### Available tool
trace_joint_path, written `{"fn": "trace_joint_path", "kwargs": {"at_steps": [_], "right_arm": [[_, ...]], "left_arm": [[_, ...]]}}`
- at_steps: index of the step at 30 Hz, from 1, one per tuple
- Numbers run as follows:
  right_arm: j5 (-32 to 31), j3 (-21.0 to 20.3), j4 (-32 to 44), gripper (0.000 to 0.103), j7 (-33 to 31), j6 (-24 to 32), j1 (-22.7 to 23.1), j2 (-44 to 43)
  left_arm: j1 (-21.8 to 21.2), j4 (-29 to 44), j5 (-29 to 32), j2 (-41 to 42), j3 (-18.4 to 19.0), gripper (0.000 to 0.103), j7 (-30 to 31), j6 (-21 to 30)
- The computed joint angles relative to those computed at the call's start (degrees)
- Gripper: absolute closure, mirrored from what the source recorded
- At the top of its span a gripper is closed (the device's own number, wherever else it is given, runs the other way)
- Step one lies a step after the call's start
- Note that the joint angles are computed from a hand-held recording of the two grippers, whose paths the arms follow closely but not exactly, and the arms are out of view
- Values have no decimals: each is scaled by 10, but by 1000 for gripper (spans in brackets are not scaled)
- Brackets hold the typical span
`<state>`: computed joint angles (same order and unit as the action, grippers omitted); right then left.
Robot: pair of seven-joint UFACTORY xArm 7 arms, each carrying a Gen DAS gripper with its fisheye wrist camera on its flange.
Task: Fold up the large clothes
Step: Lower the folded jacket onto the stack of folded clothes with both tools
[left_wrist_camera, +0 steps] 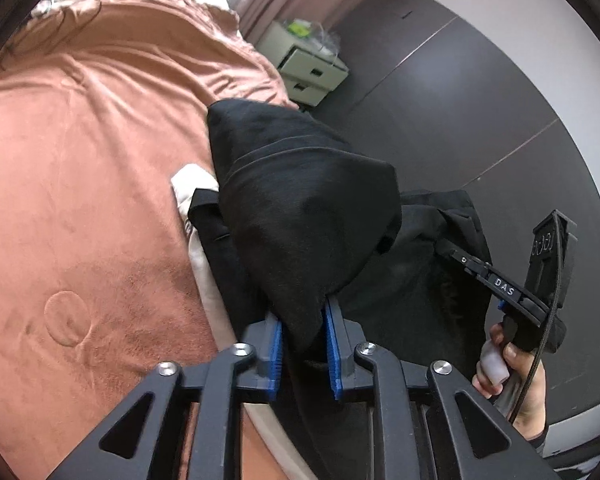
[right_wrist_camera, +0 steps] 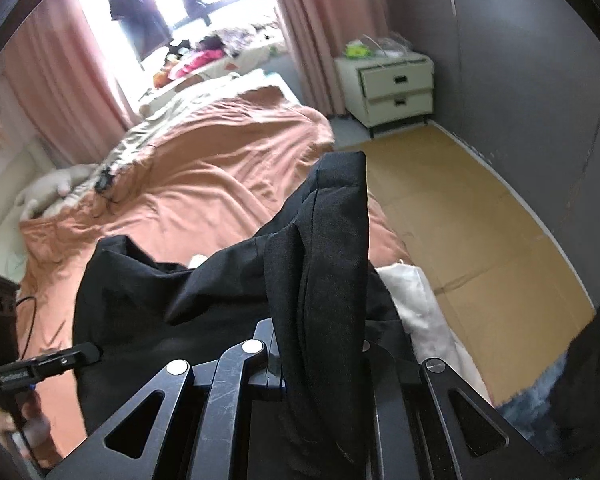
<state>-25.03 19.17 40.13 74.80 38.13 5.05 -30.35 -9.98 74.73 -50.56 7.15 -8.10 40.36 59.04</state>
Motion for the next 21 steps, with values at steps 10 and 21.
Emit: {"fn": "trace_joint_path", "kwargs": {"at_steps": [10,21], "right_arm": [[22,19,-9,52,99,209,16,-86],[147,124,-70,26,216,363,113,-303]], "left_arm": [[22,-16,-24,1,9,62,46,-42],[25,3,-36,30,-1,40,39,-9]]}}
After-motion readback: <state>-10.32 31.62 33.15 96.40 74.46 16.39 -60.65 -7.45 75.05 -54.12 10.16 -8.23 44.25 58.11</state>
